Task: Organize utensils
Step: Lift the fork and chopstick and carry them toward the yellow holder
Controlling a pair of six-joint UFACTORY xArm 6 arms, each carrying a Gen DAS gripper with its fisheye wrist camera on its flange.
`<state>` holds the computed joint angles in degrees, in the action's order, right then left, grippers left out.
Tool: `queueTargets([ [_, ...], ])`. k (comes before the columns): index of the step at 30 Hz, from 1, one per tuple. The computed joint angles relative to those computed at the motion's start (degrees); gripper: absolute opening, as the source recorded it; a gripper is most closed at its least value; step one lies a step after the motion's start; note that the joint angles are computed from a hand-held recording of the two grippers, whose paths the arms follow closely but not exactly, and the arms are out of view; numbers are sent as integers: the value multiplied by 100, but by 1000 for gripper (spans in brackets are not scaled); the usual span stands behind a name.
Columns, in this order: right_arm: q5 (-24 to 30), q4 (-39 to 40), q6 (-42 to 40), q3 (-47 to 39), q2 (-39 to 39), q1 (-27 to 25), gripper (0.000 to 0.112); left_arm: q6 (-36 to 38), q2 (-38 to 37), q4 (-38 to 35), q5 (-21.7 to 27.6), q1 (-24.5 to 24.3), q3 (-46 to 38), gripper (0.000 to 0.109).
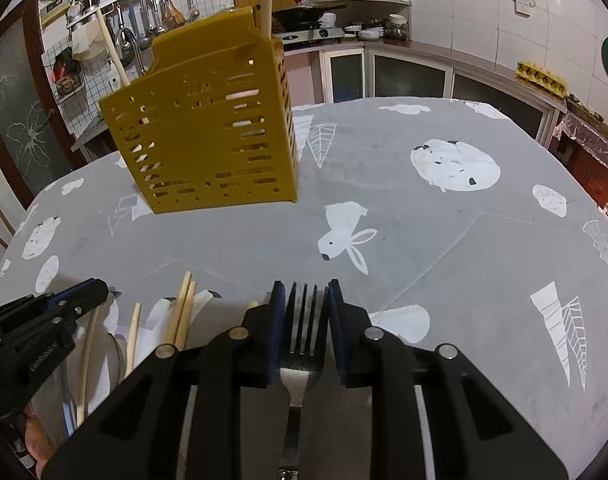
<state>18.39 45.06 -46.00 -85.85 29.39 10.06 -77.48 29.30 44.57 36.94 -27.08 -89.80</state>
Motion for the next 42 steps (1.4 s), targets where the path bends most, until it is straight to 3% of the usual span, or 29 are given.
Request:
queueTargets([
  [12, -404, 959, -990, 391, -489, 104, 22, -879, -640, 1086, 49, -132, 451, 4],
  [19, -453, 2324, -2238, 753, -1046, 86, 22, -1512, -1124, 1794, 262, -350, 774, 4],
  [27, -423, 3532, -3347, 1175, -1628, 30, 21, -2055, -1613, 2521, 725, -713, 1108, 4],
  [42, -285, 4885, -4661, 1791, -2448, -109, 21, -2693, -2274, 3301, 1627, -1364, 1546, 3],
])
